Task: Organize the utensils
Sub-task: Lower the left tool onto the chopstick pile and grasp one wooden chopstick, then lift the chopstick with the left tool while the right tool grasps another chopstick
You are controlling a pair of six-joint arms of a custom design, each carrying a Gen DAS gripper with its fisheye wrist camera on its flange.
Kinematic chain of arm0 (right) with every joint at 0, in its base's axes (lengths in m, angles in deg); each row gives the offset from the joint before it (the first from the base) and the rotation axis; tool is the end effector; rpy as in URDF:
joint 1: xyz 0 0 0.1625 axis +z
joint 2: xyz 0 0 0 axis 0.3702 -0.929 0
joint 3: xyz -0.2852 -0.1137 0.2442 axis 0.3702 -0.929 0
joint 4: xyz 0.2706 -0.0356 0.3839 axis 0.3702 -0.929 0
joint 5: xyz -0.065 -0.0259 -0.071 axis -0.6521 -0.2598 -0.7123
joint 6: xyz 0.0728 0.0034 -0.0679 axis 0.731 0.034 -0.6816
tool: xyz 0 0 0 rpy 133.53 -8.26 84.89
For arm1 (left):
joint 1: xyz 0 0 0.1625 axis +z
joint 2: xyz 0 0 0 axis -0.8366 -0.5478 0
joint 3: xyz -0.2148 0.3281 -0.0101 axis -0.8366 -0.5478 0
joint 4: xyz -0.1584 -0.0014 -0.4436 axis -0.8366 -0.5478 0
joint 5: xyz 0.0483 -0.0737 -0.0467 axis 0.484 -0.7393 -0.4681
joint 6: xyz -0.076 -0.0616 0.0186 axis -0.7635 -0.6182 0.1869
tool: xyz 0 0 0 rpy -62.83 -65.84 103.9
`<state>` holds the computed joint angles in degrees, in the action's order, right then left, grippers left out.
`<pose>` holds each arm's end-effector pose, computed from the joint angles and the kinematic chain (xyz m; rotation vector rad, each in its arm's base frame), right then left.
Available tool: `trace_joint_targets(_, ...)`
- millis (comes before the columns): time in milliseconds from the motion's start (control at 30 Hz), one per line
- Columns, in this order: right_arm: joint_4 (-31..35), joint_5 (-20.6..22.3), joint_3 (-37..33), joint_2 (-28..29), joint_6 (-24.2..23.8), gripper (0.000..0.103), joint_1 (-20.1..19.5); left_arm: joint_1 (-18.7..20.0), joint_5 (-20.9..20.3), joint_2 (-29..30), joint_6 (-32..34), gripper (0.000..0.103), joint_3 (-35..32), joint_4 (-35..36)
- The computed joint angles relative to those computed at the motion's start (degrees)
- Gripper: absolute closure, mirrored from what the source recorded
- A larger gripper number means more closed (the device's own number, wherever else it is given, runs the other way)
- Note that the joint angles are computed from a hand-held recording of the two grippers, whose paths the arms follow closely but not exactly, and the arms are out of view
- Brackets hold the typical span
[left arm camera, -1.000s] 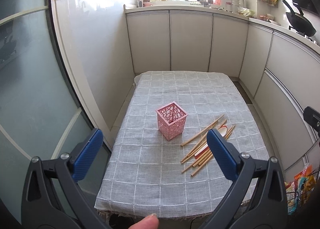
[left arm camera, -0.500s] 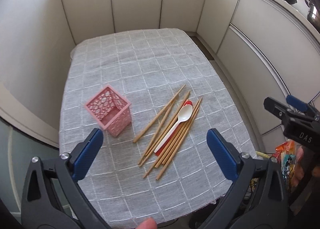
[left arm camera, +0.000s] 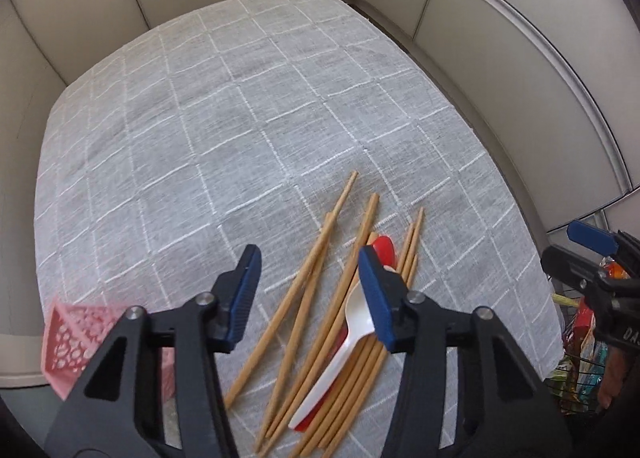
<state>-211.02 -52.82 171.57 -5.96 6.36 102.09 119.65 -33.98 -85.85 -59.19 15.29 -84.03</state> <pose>0.4515 -0.5471 0.0472 0.0635 -2.5243 0.4785 -0.0883 -0.6155 0.4186 0.3585 2.3778 -0.3495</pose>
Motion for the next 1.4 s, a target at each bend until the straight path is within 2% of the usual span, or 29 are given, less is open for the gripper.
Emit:
trace_joint_targets(33,0.0,0.6,-0.1,0.3,-0.3,0.026,-0.4,0.6,-0.4,1.0,0.6,0.063,-0.5,-0.4)
trace_joint_targets(100,-0.3,0.8,-0.1,0.6,-0.7,0.027,-0.8,1.6,-1.3,3.2,2.2,0.069,-1.6,-1.7)
trace_joint_targets(200,-0.3,0.4,-0.1,0.8,-1.4,0.027,-1.5,2.6,-2.1,5.8,4.0,0.072,-3.1,-2.8)
trace_joint_targets(300,-0.4,0.6,0.3,0.4,-1.0,0.027,-2.0,3.0,-1.3,7.7,4.6,0.074,-3.8,-3.0)
trace_joint_targets(367,-0.4,1.0,0.4,0.3,-0.6,0.027,-2.3,3.2,-0.5,8.8,4.3,0.080,-4.4,-2.5)
trace_joint_targets(433,-0.3,1.1,0.3,0.5,-0.6,0.027,-2.3,3.5,-0.1,9.5,3.8,0.091,-4.9,-2.2)
trace_joint_targets(633,-1.2,1.7,0.0,0.9,-1.5,0.027,-2.1,3.3,1.8,9.1,5.2,0.095,-3.9,-5.6)
trace_joint_targets(833,-3.2,3.5,0.0,1.4,-2.3,0.028,-2.4,0.4,2.0,3.1,5.4,0.096,-0.9,-8.6)
trace_joint_targets(1033,-5.6,7.4,0.9,1.5,-2.3,0.046,-3.3,-4.0,3.4,-7.5,4.4,0.096,4.6,-10.0)
trace_joint_targets(1133,-8.0,11.2,1.4,1.4,-0.6,0.054,-3.8,-6.9,5.0,-13.5,1.8,0.097,7.2,-8.3)
trace_joint_targets(1267,-9.1,14.1,-1.8,4.1,0.1,0.063,-3.9,-9.6,6.1,-21.3,-2.8,0.097,10.2,-5.9)
trace_joint_targets(1333,-10.8,17.2,-3.3,5.7,0.6,0.065,-4.3,-10.3,6.4,-24.2,-3.9,0.097,11.7,-6.4)
trace_joint_targets(1400,-10.6,17.8,-5.1,7.3,0.9,0.070,-4.5,-10.5,6.5,-26.5,-4.2,0.097,13.1,-7.8)
